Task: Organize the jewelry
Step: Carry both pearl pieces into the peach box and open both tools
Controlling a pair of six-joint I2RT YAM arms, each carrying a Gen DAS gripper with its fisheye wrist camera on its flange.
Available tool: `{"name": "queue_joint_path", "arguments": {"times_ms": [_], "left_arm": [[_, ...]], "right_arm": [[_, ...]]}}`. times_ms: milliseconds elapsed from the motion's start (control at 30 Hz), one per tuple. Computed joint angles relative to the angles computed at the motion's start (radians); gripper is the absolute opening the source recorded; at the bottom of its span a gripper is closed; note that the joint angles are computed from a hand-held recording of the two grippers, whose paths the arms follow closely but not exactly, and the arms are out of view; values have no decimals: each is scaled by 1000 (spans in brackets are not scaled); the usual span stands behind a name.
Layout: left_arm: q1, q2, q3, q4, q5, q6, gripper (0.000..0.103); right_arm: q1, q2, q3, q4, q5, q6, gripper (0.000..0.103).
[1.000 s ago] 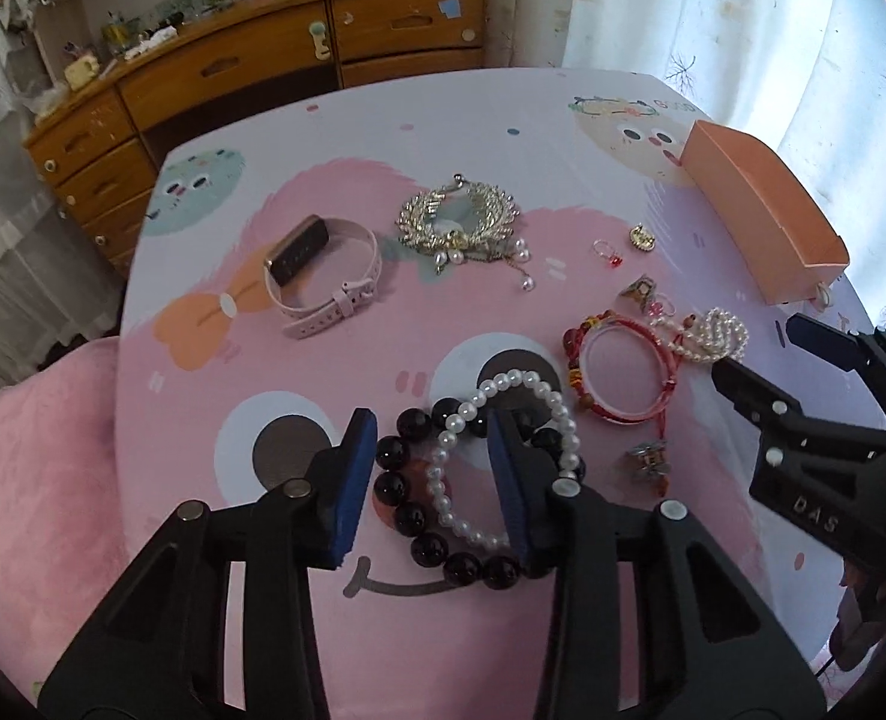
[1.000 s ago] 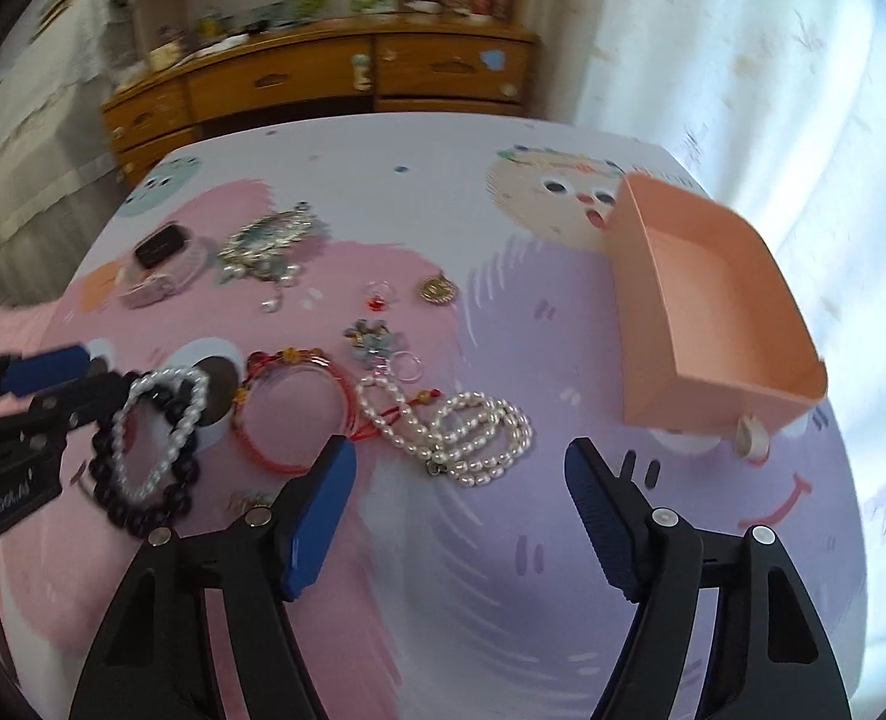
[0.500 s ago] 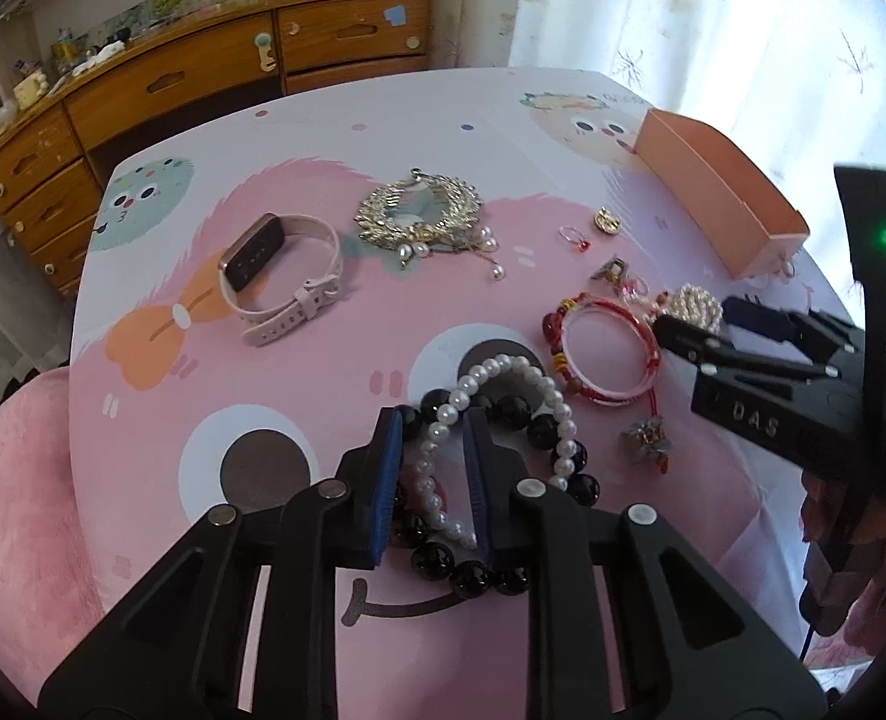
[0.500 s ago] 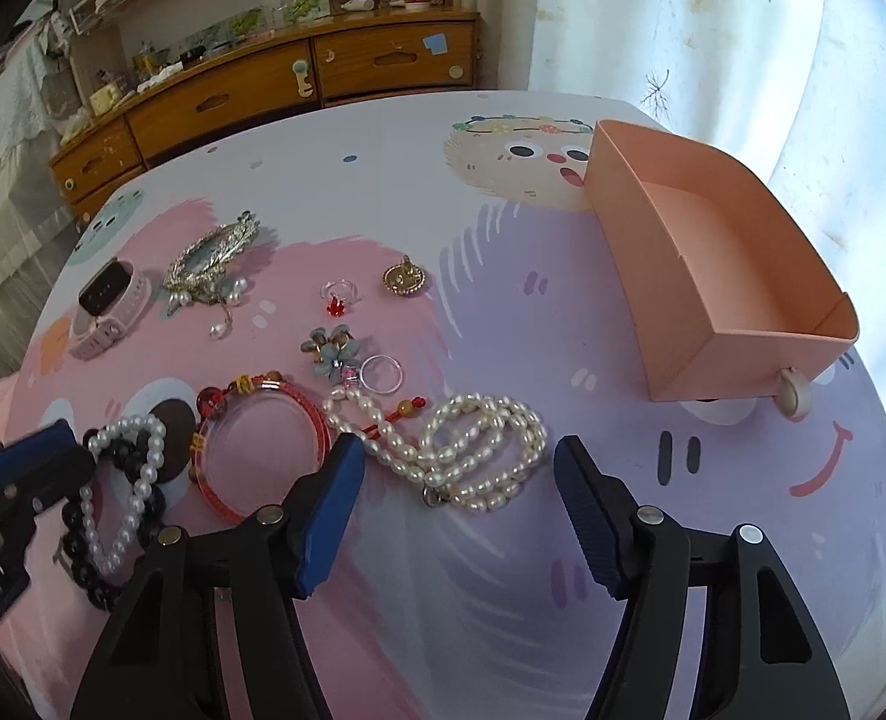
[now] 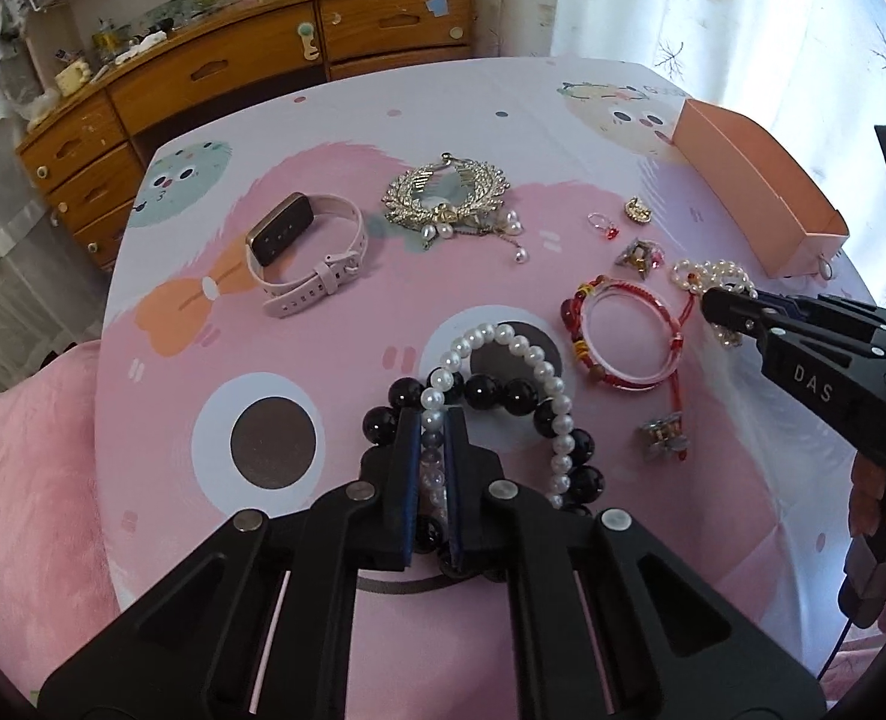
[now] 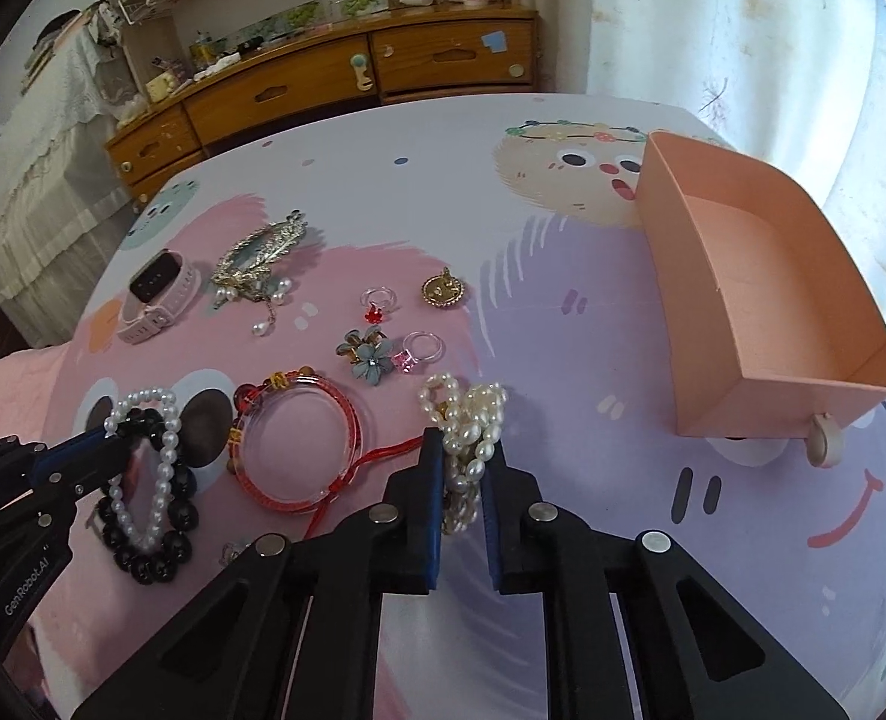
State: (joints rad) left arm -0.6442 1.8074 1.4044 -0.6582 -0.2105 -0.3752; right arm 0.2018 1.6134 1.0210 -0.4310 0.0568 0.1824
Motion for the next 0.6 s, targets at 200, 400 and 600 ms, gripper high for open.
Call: {"name": "queue_joint_path", "arguments": {"times_ms": [200, 400, 600], "left_arm": [[-66, -41, 76, -85, -83, -116, 5], [-132, -44, 217, -181, -131, -191, 5], [-199, 16, 451, -294, -155, -253, 5]], "right_arm": [[-84, -69, 39, -78, -152, -116, 4], [-164, -136, 100, -185, -281, -229, 4], [-270, -176, 210, -311, -395, -307, 4]]}}
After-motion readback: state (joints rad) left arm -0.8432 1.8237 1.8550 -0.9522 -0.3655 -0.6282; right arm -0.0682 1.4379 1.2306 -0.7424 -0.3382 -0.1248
